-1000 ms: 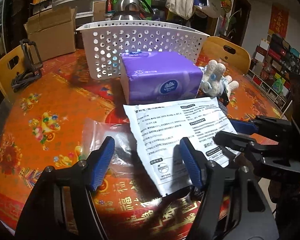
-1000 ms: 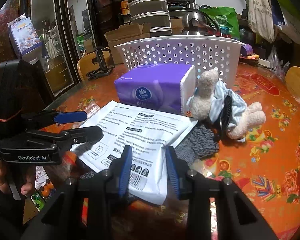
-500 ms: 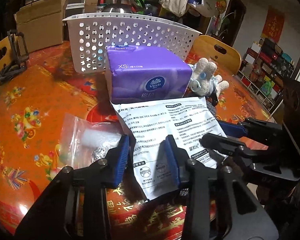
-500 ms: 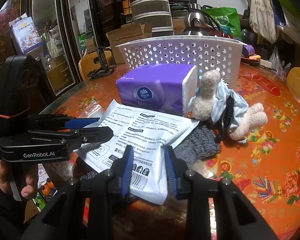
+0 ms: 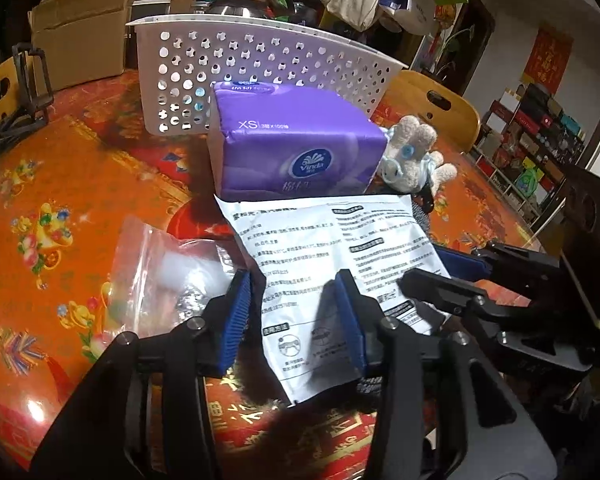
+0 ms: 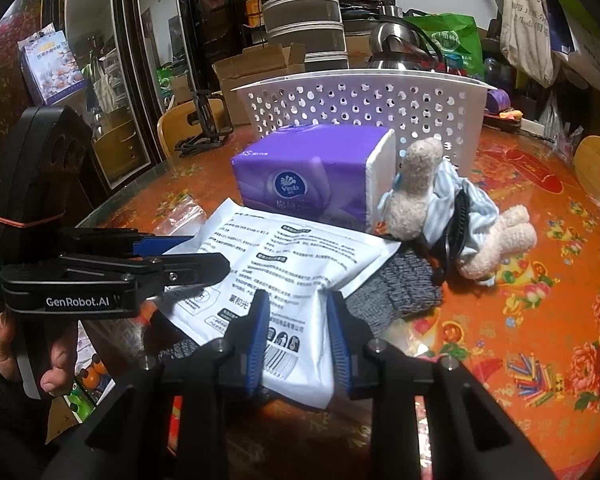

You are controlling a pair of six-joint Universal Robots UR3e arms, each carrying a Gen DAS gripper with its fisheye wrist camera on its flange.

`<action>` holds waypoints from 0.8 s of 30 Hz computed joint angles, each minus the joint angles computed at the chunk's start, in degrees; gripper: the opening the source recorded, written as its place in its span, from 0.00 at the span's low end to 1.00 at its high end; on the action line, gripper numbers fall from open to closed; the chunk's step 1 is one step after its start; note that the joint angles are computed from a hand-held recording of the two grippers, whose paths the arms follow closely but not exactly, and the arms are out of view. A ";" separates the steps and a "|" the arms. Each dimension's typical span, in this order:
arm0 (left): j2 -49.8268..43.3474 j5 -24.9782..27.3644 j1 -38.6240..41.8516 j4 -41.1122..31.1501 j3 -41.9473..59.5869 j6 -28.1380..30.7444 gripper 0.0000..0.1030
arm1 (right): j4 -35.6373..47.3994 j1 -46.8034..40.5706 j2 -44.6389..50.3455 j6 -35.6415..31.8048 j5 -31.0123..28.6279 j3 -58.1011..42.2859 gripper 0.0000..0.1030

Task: Organize soft objects
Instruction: 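Close the left tool on the instruction sheet while the right tool grips it too, then carry the instruction sheet into the white basket with both tools and release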

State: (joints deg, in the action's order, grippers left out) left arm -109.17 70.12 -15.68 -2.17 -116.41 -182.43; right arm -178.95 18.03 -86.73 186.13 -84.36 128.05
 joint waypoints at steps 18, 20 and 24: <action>7.06 2.29 0.10 5.68 -5.78 -1.15 0.14 | 1.23 2.13 -3.22 -0.31 -3.16 -1.62 0.07; 8.68 2.76 -0.08 5.33 -5.91 -1.46 0.14 | 1.74 2.66 -4.03 -0.43 -3.78 -2.22 0.07; 11.28 3.27 -0.09 2.72 -4.10 -1.61 0.14 | 3.24 3.50 -5.83 -0.73 -4.75 -3.93 0.07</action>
State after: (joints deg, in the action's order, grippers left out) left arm -97.89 73.38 -15.77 0.54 -120.52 -184.04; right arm -175.71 21.53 -92.56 185.39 -89.12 124.12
